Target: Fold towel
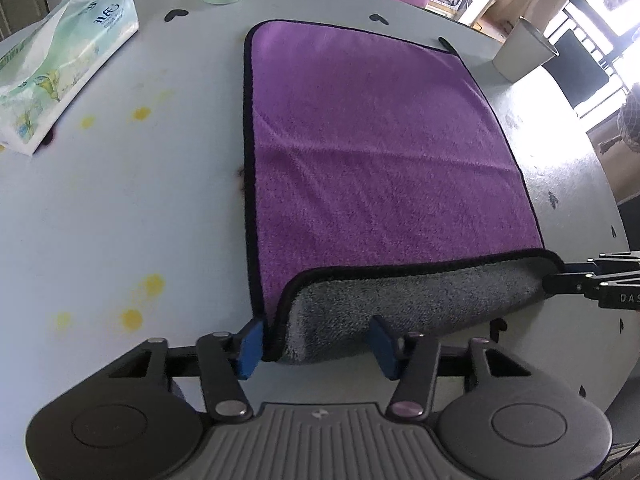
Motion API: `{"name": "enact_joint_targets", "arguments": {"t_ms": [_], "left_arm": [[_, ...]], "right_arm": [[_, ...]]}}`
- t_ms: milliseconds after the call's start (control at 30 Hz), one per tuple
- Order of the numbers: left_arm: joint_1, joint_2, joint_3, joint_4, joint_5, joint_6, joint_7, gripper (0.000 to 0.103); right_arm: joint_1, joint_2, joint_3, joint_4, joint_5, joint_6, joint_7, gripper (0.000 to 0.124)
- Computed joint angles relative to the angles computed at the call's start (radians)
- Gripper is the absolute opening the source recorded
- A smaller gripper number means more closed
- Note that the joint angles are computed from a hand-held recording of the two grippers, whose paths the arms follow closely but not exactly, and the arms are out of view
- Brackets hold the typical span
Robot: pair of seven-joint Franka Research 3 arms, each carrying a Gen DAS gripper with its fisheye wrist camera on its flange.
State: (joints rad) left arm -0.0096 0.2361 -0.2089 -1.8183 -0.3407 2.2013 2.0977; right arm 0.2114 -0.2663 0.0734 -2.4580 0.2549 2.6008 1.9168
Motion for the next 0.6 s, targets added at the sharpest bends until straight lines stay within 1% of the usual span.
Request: {"name": "enact_joint_targets", "arguments": {"t_ms": [100,167,200,233,267,300,333,367,467,600], "left_arm": [[-0.002,0.002,0.001,0.006,0.012,-0.001,-0.001,0.045],[-0.008,-0.002,0.004,-0.002,0.033,0.019,-0.016,0.034],[-0.01,-0.003,0.005,-0.007,0.04,0.029,-0.021,0.03],[-0.01,-0.004,0.005,-0.01,0.044,0.037,-0.021,0.022],[-0.011,-0.005,0.005,-0.014,0.051,0.044,-0.024,0.017],[-0.012,-0.005,0.005,-0.017,0.058,0.05,-0.025,0.014],[-0.012,-0.007,0.005,-0.02,0.062,0.055,-0.025,0.008],[-0.012,-0.008,0.005,-0.023,0.064,0.061,-0.024,0.008],[-0.011,-0.016,0.003,-0.032,0.057,0.096,-0.029,0.008],[-0.006,-0.027,-0.002,-0.036,0.017,0.153,-0.028,0.008]], "right_arm": [[-0.001,-0.001,-0.002,0.001,-0.004,-0.013,-0.009,0.027],[-0.006,0.001,0.004,0.008,-0.021,-0.023,0.003,0.023],[-0.008,0.003,0.006,0.011,-0.029,-0.029,0.009,0.02],[-0.007,0.004,0.006,0.014,-0.033,-0.031,0.007,0.017],[-0.006,0.005,0.005,0.016,-0.035,-0.033,0.003,0.013],[-0.004,0.006,0.005,0.019,-0.038,-0.037,-0.001,0.008],[-0.002,0.008,0.005,0.022,-0.04,-0.039,-0.008,0.007],[-0.004,0.008,0.008,0.024,-0.053,-0.041,-0.01,0.005],[-0.009,0.005,0.017,0.025,-0.088,-0.029,-0.004,0.004],[-0.025,-0.007,0.026,0.019,-0.128,0.012,0.036,0.004]]}}
